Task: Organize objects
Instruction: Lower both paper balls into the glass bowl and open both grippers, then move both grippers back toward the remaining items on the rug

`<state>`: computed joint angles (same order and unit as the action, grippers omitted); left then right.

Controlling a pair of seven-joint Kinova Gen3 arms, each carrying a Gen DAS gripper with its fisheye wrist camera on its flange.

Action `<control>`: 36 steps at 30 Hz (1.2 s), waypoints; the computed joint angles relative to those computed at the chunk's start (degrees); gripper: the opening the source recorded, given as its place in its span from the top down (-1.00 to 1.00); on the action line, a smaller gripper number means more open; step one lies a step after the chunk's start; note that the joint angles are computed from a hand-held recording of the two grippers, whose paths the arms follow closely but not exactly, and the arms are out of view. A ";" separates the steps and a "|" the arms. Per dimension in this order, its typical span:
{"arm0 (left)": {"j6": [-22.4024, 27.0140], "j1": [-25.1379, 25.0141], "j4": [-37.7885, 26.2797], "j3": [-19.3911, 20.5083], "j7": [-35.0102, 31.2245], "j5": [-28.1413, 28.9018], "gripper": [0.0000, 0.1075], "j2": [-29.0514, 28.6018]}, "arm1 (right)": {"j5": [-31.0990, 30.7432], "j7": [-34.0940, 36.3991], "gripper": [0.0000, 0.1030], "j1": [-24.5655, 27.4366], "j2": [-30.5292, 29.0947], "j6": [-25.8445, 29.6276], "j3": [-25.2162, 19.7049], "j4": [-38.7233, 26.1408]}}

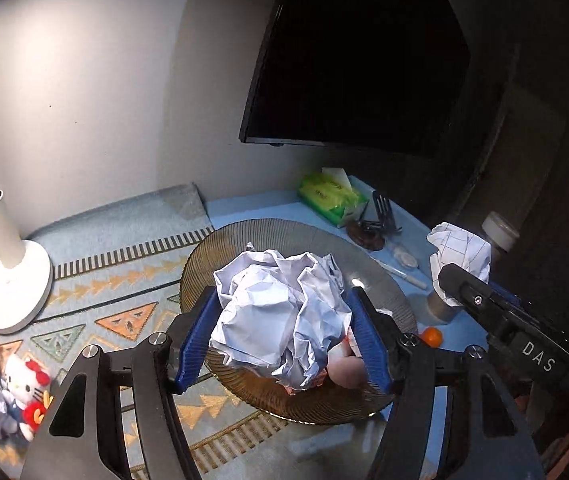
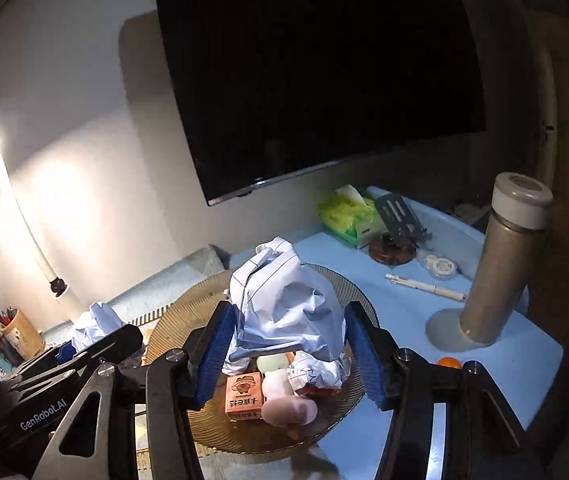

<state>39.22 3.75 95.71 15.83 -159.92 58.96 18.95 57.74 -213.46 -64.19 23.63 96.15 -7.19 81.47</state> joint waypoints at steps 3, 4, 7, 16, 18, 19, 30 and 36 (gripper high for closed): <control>-4.42 1.97 1.05 -0.05 0.05 -0.98 -0.65 -0.06 | -0.32 -2.84 -0.35 1.65 -0.93 -4.35 -0.15 3.48; -4.14 1.07 1.00 0.60 -0.10 -1.24 -0.68 0.19 | -0.78 -3.45 -0.40 2.29 -1.13 -5.48 -0.28 4.24; -1.89 1.32 0.21 -1.56 1.37 -3.02 -0.69 0.31 | -0.98 -7.27 -0.40 2.27 -1.96 -6.28 -1.13 6.66; 14.73 -15.32 5.08 -6.67 -9.15 4.44 -0.68 -4.44 | 3.16 -8.47 -0.41 -4.50 2.19 -0.56 -1.87 0.94; 18.82 -20.63 6.48 -8.83 -11.45 7.69 -0.71 -6.96 | 5.14 -4.87 -0.41 -5.27 3.87 -2.97 -1.44 -2.01; 19.65 -23.28 7.09 -9.77 -13.08 8.74 -0.74 -8.56 | 5.96 -2.88 -0.42 -5.71 4.63 -5.17 -0.84 -3.25; -1.69 -19.60 17.56 -22.56 -26.99 18.62 -0.90 -8.44 | 1.98 15.07 -0.50 -1.25 18.28 -27.57 0.94 -16.99; -0.89 -25.19 18.24 -17.02 -32.06 24.09 -0.90 -1.52 | 3.81 15.99 -0.87 -4.11 19.18 -34.00 5.91 -14.06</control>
<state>38.33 -21.44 113.95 -1.19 -191.98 83.05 17.43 61.55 -197.48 -68.29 42.81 62.15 -1.28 67.41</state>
